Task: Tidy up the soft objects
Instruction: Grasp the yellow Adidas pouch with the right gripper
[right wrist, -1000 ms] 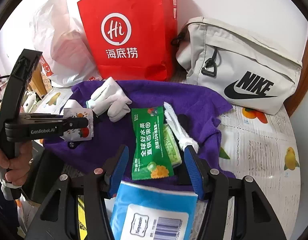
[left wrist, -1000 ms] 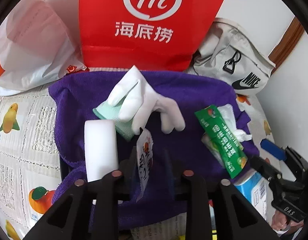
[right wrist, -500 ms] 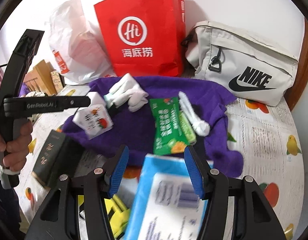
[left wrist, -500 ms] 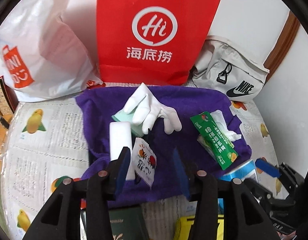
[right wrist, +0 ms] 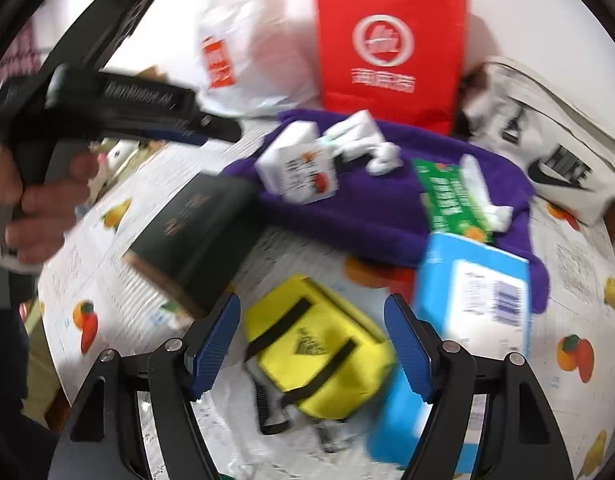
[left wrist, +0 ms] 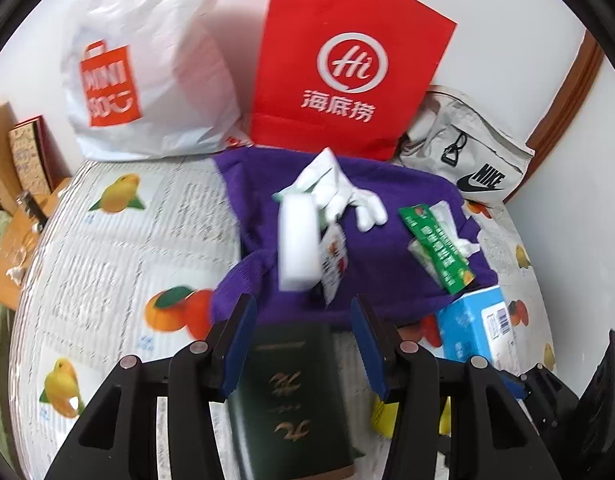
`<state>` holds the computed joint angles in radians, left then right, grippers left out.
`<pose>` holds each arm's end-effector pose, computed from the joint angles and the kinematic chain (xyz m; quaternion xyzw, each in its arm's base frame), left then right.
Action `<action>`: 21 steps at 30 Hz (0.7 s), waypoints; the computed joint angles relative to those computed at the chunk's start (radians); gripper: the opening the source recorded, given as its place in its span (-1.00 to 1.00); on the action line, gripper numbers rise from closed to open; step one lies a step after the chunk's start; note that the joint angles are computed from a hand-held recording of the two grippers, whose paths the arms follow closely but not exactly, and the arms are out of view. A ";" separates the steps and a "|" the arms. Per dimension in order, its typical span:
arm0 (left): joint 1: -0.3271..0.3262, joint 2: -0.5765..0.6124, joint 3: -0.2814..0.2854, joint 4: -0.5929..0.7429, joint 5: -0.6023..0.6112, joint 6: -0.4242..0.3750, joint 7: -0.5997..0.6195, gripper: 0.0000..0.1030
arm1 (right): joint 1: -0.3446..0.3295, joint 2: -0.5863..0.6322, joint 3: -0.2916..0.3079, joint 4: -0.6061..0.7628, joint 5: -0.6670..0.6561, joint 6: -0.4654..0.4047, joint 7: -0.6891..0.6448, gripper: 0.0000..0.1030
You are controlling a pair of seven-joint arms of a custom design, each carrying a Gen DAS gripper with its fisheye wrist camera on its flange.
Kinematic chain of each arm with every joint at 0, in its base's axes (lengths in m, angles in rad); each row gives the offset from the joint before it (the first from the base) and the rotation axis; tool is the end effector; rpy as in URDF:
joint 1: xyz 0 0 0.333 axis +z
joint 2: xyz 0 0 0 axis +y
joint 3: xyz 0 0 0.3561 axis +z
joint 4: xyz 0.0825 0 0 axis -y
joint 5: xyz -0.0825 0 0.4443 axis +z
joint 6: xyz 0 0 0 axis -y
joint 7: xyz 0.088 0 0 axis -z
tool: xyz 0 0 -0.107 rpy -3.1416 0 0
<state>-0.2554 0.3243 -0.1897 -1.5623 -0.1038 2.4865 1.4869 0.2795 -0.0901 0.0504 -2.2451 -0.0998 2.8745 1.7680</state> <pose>0.7052 -0.3131 0.5498 -0.5766 0.7579 -0.2922 0.0874 0.5683 0.2012 0.4960 -0.7304 0.5848 -0.2024 0.2890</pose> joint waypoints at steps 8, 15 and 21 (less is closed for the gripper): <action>0.042 -0.059 -0.009 -0.098 -0.071 0.033 0.066 -0.09 | -0.021 0.052 0.050 0.031 -0.417 -0.071 0.323 0.45; 0.061 -0.083 -0.015 -0.137 -0.123 0.048 0.116 -0.08 | 0.022 0.107 0.044 0.076 -0.742 -0.197 0.557 0.44; 0.062 -0.102 -0.018 -0.167 -0.146 0.048 0.148 -0.08 | 0.020 0.107 0.026 0.073 -0.673 -0.179 0.569 -0.25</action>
